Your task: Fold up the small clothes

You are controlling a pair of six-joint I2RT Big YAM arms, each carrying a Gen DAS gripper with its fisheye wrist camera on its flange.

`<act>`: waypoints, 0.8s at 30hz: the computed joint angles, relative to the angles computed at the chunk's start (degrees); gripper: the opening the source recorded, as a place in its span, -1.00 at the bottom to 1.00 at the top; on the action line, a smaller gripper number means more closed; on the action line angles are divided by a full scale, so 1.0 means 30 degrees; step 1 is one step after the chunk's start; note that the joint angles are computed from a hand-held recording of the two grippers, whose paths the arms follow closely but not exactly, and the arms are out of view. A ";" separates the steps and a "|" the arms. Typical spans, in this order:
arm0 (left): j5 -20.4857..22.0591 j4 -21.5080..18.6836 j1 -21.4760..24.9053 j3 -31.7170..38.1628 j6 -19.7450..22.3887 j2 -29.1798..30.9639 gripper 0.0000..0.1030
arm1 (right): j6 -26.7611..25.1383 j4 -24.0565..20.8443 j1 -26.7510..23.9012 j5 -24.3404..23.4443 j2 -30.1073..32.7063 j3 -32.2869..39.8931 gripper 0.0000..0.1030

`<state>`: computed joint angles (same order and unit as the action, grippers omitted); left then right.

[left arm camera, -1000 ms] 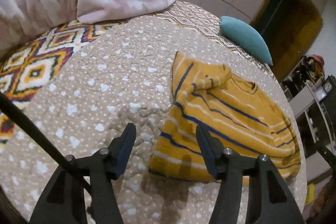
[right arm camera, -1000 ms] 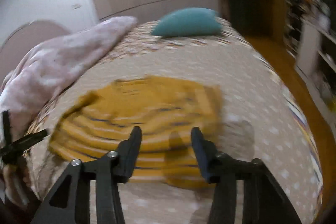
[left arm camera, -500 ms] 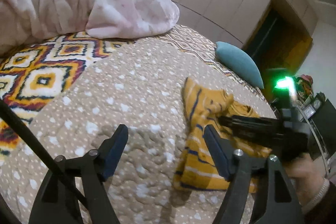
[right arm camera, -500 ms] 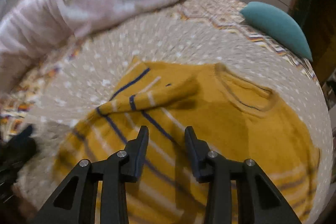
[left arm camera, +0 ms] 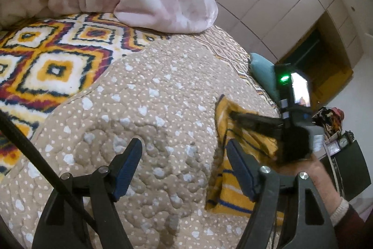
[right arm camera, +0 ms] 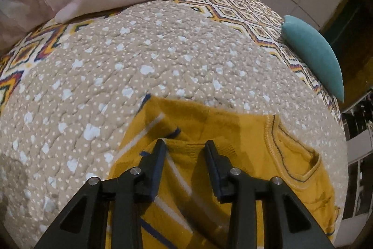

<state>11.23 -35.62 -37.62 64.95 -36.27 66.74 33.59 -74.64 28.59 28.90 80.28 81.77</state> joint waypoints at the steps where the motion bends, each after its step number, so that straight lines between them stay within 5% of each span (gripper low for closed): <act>1: -0.0135 -0.0024 -0.0039 -0.0026 0.0018 -0.0040 0.43 | 0.0265 0.0338 0.0044 0.0152 -0.0511 -0.0124 -0.25; 10: -0.0765 -0.0328 -0.0469 0.0107 0.0367 -0.0005 0.47 | 0.3225 0.0027 0.1358 0.0197 -0.5043 -0.2523 -0.14; 16: -0.1486 -0.0733 -0.1939 0.0425 0.2022 0.0425 0.54 | 0.7254 -0.1111 0.3373 -0.0259 -0.9524 -0.6191 -0.12; 21: -0.2859 -0.1992 -0.3084 0.1006 0.2697 0.1571 0.54 | 1.2075 -0.3186 0.4278 -0.0110 -1.4335 -0.9516 0.01; 24: -0.3616 -0.2087 -0.3380 0.0905 0.2875 0.1764 0.54 | 1.7020 -0.6438 0.7893 0.1766 -1.6031 -0.9791 0.00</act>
